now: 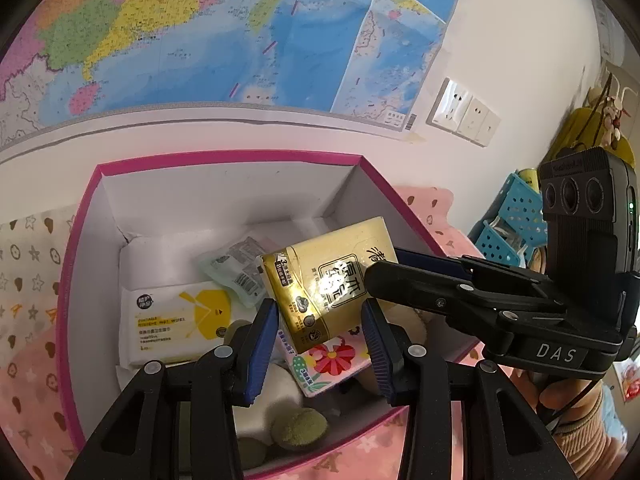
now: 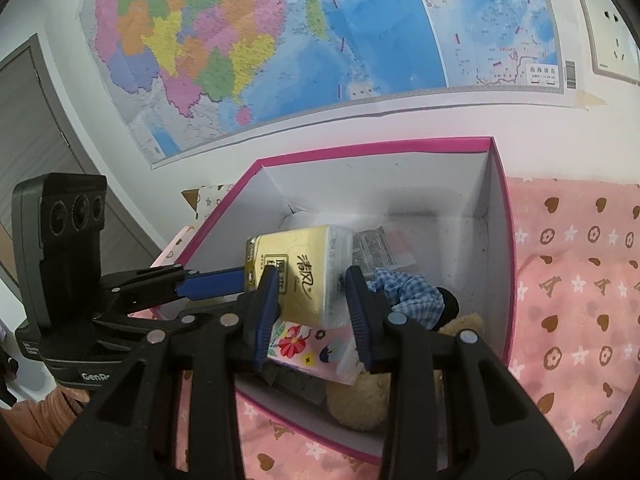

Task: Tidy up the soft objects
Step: 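Lower the yellow tissue pack into the box and open the right gripper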

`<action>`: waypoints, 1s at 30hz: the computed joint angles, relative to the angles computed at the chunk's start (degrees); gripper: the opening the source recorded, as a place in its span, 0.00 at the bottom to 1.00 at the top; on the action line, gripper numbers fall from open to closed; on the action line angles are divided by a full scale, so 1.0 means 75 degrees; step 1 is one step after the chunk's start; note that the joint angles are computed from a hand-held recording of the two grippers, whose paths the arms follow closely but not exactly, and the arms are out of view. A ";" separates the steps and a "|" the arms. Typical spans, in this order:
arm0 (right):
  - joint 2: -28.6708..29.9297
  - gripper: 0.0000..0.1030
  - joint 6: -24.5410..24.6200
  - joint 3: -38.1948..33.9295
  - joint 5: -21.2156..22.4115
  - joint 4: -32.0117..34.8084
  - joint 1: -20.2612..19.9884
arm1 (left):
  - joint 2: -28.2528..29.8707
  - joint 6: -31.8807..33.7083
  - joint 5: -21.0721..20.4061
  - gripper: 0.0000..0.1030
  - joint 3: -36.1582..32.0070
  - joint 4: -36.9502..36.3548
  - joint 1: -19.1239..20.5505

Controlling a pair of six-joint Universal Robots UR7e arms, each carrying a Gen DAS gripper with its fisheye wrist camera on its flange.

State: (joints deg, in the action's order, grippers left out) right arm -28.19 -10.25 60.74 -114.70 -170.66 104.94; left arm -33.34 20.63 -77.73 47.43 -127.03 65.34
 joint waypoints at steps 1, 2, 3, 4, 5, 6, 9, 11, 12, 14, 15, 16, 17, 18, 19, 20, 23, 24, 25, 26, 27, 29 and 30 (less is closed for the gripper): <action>0.0012 0.36 0.0014 -0.0019 -0.0016 0.0016 0.0000 | 0.0008 0.0004 0.0010 0.41 -0.0015 0.0009 0.0000; 0.0020 0.36 0.0017 -0.0031 -0.0033 0.0024 -0.0001 | 0.0017 0.0014 0.0024 0.41 -0.0028 0.0014 -0.0002; 0.0029 0.36 0.0032 -0.0046 -0.0044 0.0039 -0.0006 | 0.0025 0.0017 0.0033 0.41 -0.0040 0.0021 -0.0004; 0.0031 0.36 0.0050 -0.0054 -0.0044 0.0050 -0.0010 | 0.0033 0.0019 0.0035 0.41 -0.0056 0.0026 -0.0004; 0.0041 0.36 0.0063 -0.0076 -0.0045 0.0068 -0.0015 | 0.0034 0.0019 0.0036 0.41 -0.0054 0.0023 -0.0004; 0.0047 0.36 0.0067 -0.0094 -0.0050 0.0085 -0.0019 | 0.0046 0.0005 0.0037 0.41 -0.0075 0.0036 -0.0003; 0.0074 0.36 0.0092 -0.0154 -0.0066 0.0139 -0.0032 | 0.0073 0.0000 0.0062 0.41 -0.0109 0.0044 -0.0004; 0.0082 0.36 0.0099 -0.0167 -0.0082 0.0149 -0.0039 | 0.0108 -0.0003 0.0074 0.41 -0.0165 0.0075 -0.0003; 0.0095 0.36 0.0106 -0.0193 -0.0092 0.0168 -0.0041 | 0.0129 -0.0010 0.0072 0.41 -0.0202 0.0097 0.0001; 0.0115 0.36 0.0127 -0.0246 -0.0097 0.0210 -0.0055 | 0.0159 -0.0017 0.0086 0.41 -0.0249 0.0119 0.0003; 0.0135 0.36 0.0133 -0.0291 -0.0099 0.0242 -0.0059 | 0.0161 -0.0021 0.0085 0.41 -0.0252 0.0123 0.0002; 0.0145 0.36 0.0138 -0.0314 -0.0107 0.0259 -0.0064 | 0.0173 -0.0019 0.0096 0.41 -0.0273 0.0131 0.0001; 0.0154 0.36 0.0152 -0.0334 -0.0117 0.0271 -0.0069 | 0.0181 -0.0006 0.0112 0.41 -0.0285 0.0132 -0.0004; 0.0173 0.36 0.0164 -0.0375 -0.0125 0.0300 -0.0072 | 0.0185 0.0016 0.0111 0.41 -0.0287 0.0122 -0.0006; 0.0188 0.36 0.0169 -0.0404 -0.0126 0.0322 -0.0079 | 0.0194 0.0017 0.0124 0.41 -0.0301 0.0127 -0.0008; 0.0206 0.36 0.0194 -0.0442 -0.0139 0.0355 -0.0086 | 0.0218 0.0002 0.0128 0.41 -0.0346 0.0159 -0.0004; 0.0271 0.36 0.0306 -0.0555 -0.0178 0.0445 -0.0113 | 0.0277 -0.0047 0.0155 0.41 -0.0444 0.0220 0.0005; 0.0298 0.36 0.0355 -0.0610 -0.0184 0.0502 -0.0125 | 0.0311 -0.0061 0.0185 0.41 -0.0498 0.0252 0.0007; 0.0327 0.36 0.0403 -0.0669 -0.0184 0.0572 -0.0140 | 0.0351 -0.0077 0.0228 0.41 -0.0566 0.0297 0.0010; 0.0343 0.36 0.0462 -0.0698 -0.0174 0.0604 -0.0155 | 0.0380 -0.0094 0.0248 0.41 -0.0607 0.0306 0.0018; 0.0344 0.36 0.0509 -0.0693 -0.0167 0.0597 -0.0162 | 0.0405 -0.0116 0.0265 0.44 -0.0647 0.0319 0.0027; 0.0359 0.36 0.0520 -0.0682 -0.0230 0.0563 -0.0159 | 0.0431 -0.0176 0.0355 0.48 -0.0683 0.0293 0.0038; 0.0343 0.36 0.0513 -0.0622 -0.0274 0.0488 -0.0151 | 0.0412 -0.0172 0.0415 0.52 -0.0634 0.0212 0.0035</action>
